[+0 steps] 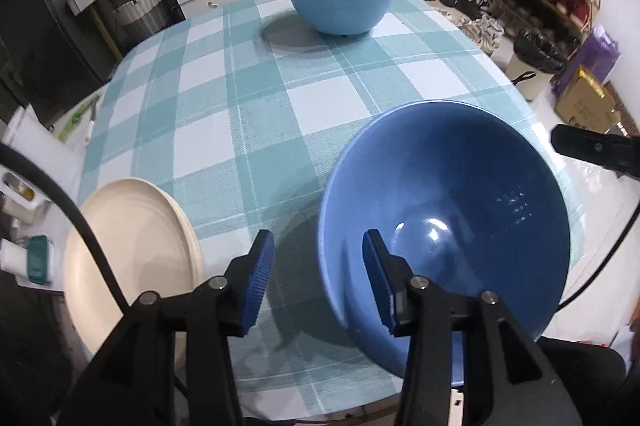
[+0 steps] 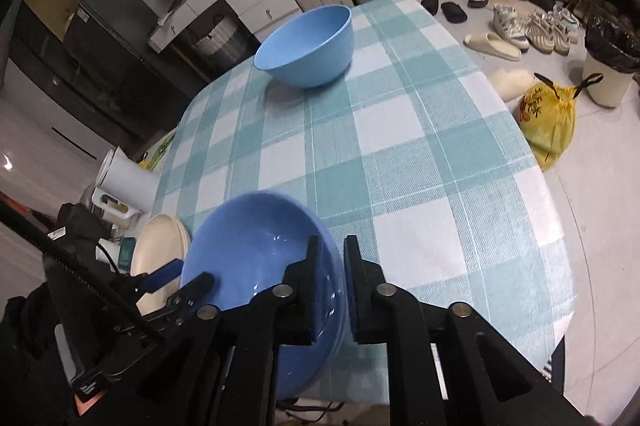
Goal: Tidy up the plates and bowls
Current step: 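Open both tools and release the nested blue bowl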
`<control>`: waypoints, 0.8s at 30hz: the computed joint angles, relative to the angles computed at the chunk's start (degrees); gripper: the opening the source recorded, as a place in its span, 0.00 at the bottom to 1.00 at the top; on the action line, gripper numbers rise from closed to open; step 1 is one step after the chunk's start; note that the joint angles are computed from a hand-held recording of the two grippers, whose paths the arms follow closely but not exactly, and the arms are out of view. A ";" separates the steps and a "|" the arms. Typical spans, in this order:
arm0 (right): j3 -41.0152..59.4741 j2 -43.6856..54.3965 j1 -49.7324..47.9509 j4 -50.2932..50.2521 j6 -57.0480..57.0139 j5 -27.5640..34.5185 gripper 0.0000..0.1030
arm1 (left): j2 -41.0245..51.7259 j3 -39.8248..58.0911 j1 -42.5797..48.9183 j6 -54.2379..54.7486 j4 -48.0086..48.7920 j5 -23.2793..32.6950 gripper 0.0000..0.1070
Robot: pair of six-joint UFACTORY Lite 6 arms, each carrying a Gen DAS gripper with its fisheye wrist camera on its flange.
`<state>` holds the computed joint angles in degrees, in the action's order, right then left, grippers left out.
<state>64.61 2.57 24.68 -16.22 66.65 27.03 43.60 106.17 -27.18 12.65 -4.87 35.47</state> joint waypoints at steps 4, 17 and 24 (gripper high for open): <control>-0.89 2.89 1.97 -5.15 4.28 -1.84 0.26 | 1.14 0.05 0.86 2.52 -5.07 0.54 0.44; -4.41 11.26 2.77 -9.52 10.20 -14.93 0.29 | 5.85 2.48 -0.75 2.15 -7.31 2.36 0.44; -3.74 13.40 1.23 -0.23 1.65 -18.42 0.31 | 7.29 5.00 -1.55 1.24 -7.35 3.55 0.46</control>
